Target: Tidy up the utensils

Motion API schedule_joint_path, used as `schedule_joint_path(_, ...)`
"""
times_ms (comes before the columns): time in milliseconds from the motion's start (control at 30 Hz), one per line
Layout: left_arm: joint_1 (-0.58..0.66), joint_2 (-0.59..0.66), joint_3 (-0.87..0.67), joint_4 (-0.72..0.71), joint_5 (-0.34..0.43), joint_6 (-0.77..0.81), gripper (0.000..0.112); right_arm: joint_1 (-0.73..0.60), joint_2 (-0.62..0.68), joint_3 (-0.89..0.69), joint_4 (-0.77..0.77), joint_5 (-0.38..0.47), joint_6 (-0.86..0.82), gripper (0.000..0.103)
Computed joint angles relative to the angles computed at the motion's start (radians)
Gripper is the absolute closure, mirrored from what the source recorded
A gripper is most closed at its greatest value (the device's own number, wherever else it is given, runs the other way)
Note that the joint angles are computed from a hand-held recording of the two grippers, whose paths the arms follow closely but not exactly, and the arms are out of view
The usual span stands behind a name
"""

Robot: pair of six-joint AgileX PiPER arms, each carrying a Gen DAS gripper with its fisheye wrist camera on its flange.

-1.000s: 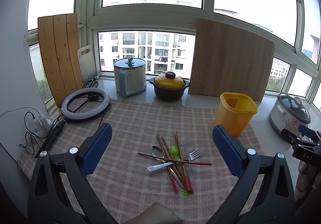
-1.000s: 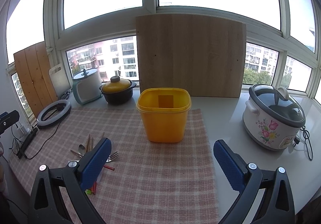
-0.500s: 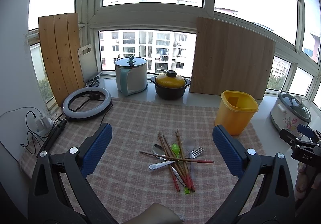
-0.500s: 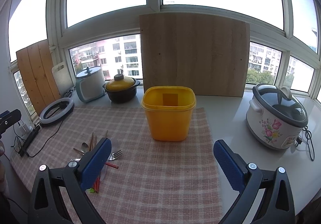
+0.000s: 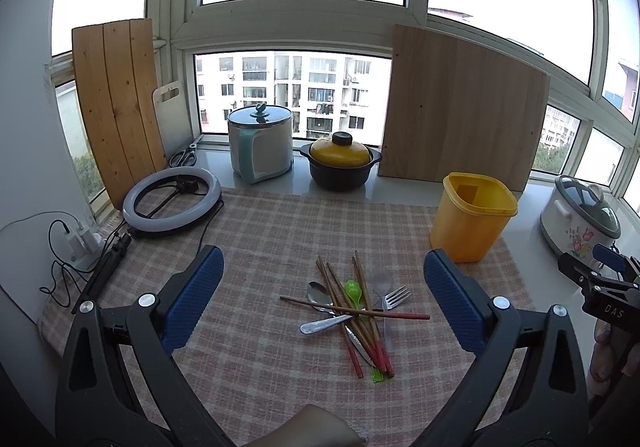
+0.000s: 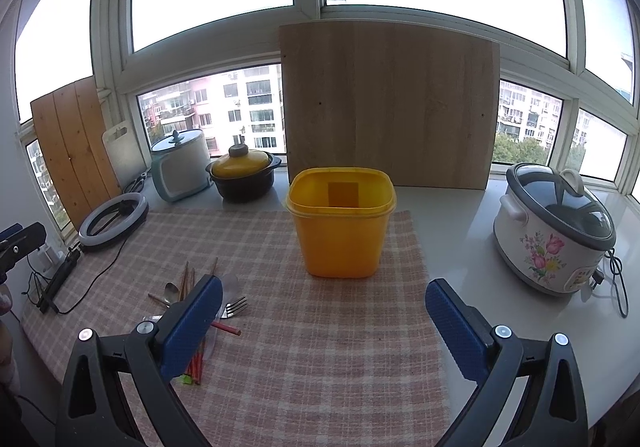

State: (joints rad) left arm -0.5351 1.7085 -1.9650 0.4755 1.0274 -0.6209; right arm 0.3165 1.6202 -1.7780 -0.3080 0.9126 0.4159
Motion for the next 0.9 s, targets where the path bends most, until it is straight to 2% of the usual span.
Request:
schedule_joint_path(567, 0.091, 0.005, 0.013, -0.084, -0.025, 0.092, 0.010, 0.066, 0.063, -0.065, -0.053, 0.017, 0.047, 0.003)
schedule_joint_path(767, 0.165, -0.004, 0.066, -0.125, -0.056, 0.116, 0.010, 0.079, 0.100, -0.078, -0.011, -0.063, -0.049, 0.003)
schedule_joint_path(900, 0.221, -0.007, 0.106, -0.161, -0.080, 0.126, 0.010, 0.062, 0.188, -0.195, 0.136, -0.027, -0.241, 0.009)
